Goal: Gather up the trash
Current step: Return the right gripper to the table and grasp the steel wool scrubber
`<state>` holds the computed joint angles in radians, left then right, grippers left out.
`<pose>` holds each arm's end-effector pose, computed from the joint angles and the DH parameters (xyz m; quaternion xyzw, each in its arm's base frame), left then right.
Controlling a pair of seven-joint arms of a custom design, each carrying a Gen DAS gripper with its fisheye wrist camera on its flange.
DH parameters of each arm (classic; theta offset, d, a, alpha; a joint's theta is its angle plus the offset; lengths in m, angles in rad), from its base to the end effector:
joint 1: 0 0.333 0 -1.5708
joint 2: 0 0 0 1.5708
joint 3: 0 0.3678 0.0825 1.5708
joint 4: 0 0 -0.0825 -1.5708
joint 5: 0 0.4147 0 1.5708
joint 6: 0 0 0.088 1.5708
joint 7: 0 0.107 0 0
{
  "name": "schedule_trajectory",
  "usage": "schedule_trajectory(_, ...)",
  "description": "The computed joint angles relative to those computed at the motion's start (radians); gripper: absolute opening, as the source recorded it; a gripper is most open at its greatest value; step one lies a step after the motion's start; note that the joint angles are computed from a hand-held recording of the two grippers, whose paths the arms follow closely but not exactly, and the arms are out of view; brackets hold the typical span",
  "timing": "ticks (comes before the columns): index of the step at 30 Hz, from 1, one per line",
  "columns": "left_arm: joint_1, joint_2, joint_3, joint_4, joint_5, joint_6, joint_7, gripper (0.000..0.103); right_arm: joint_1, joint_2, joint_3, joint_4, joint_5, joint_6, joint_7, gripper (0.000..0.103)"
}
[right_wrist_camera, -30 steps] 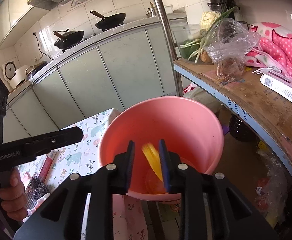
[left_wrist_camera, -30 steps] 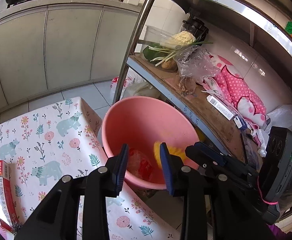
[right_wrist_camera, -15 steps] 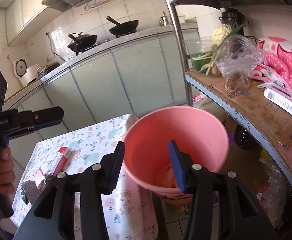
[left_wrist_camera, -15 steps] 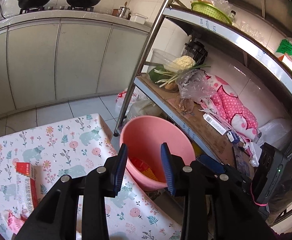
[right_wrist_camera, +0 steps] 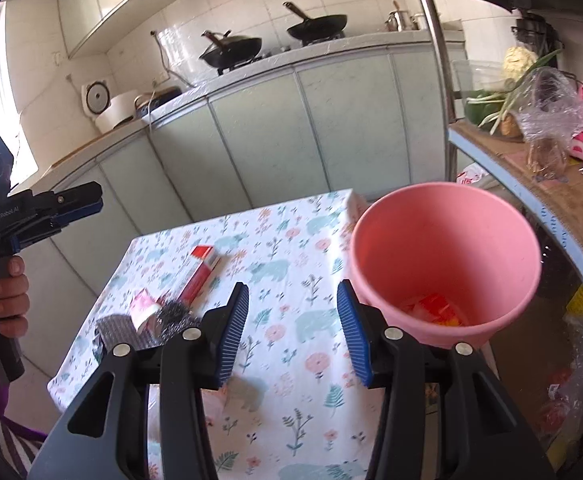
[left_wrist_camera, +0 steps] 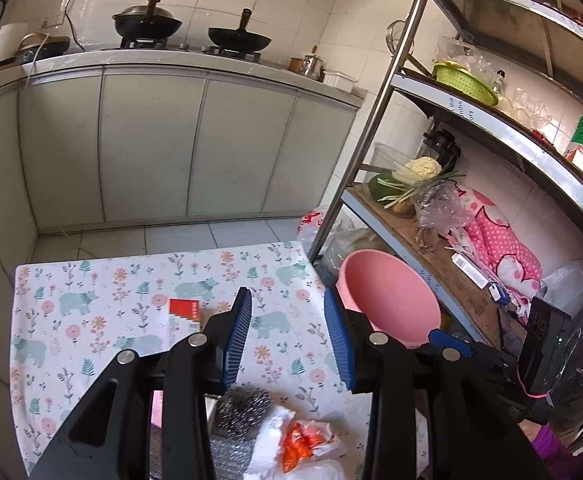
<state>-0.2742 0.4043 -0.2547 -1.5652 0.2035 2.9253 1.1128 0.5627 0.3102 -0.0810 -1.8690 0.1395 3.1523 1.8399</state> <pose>0.6774 -0.3656 0.5718 -0.5685 0.6776 -0.4385 0.1592 0.6367 0.3267 0.5015 -0.6521 0.5964 -0.1662 0.4376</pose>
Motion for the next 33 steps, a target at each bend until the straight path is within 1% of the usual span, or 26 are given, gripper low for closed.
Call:
schedule_trajectory(4, -0.008, -0.077, 0.052, -0.118, 0.040, 0.029, -0.064, 0.037, -0.049, 0.007, 0.081, 0.015, 0.028, -0.036, -0.043, 0.047)
schedule_trajectory(8, -0.013, -0.134, 0.093, -0.209, 0.102, 0.049, -0.135, 0.037, -0.080, 0.023, 0.135, 0.039, 0.059, -0.068, -0.079, 0.047)
schedule_trajectory(11, 0.002, -0.165, 0.098, -0.263, 0.126, 0.054, -0.173, 0.037, -0.099, 0.038, 0.168, 0.064, 0.084, -0.099, -0.109, 0.047)
schedule_trajectory(14, 0.020, -0.183, 0.099, -0.302, 0.142, 0.053, -0.201, 0.037, -0.094, 0.057, 0.175, 0.096, 0.093, -0.129, -0.125, 0.047)
schedule_trajectory(17, 0.052, -0.190, 0.080, -0.331, 0.116, 0.051, -0.198, 0.037, -0.096, 0.074, 0.184, 0.123, 0.103, -0.157, -0.142, 0.047)
schedule_trajectory(20, 0.085, -0.180, 0.052, -0.340, 0.063, 0.043, -0.173, 0.037, -0.096, 0.093, 0.190, 0.153, 0.111, -0.183, -0.155, 0.047)
schedule_trajectory(23, 0.143, -0.151, -0.008, -0.328, -0.053, 0.032, -0.095, 0.037, -0.098, 0.112, 0.195, 0.181, 0.121, -0.208, -0.165, 0.047)
schedule_trajectory(25, 0.188, -0.124, -0.060, -0.313, -0.144, 0.027, -0.021, 0.037, -0.096, 0.123, 0.196, 0.197, 0.125, -0.225, -0.169, 0.047)
schedule_trajectory(26, 0.196, -0.108, -0.069, -0.298, -0.171, 0.015, -0.002, 0.037, -0.098, 0.128, 0.199, 0.205, 0.129, -0.233, -0.174, 0.047)
schedule_trajectory(28, 0.232, -0.069, -0.112, -0.263, -0.250, -0.009, 0.060, 0.037, -0.101, 0.138, 0.205, 0.218, 0.135, -0.249, -0.184, 0.047)
schedule_trajectory(33, 0.261, 0.025, -0.144, -0.165, -0.370, -0.096, 0.126, 0.038, -0.098, 0.150, 0.204, 0.237, 0.142, -0.280, -0.194, 0.047)
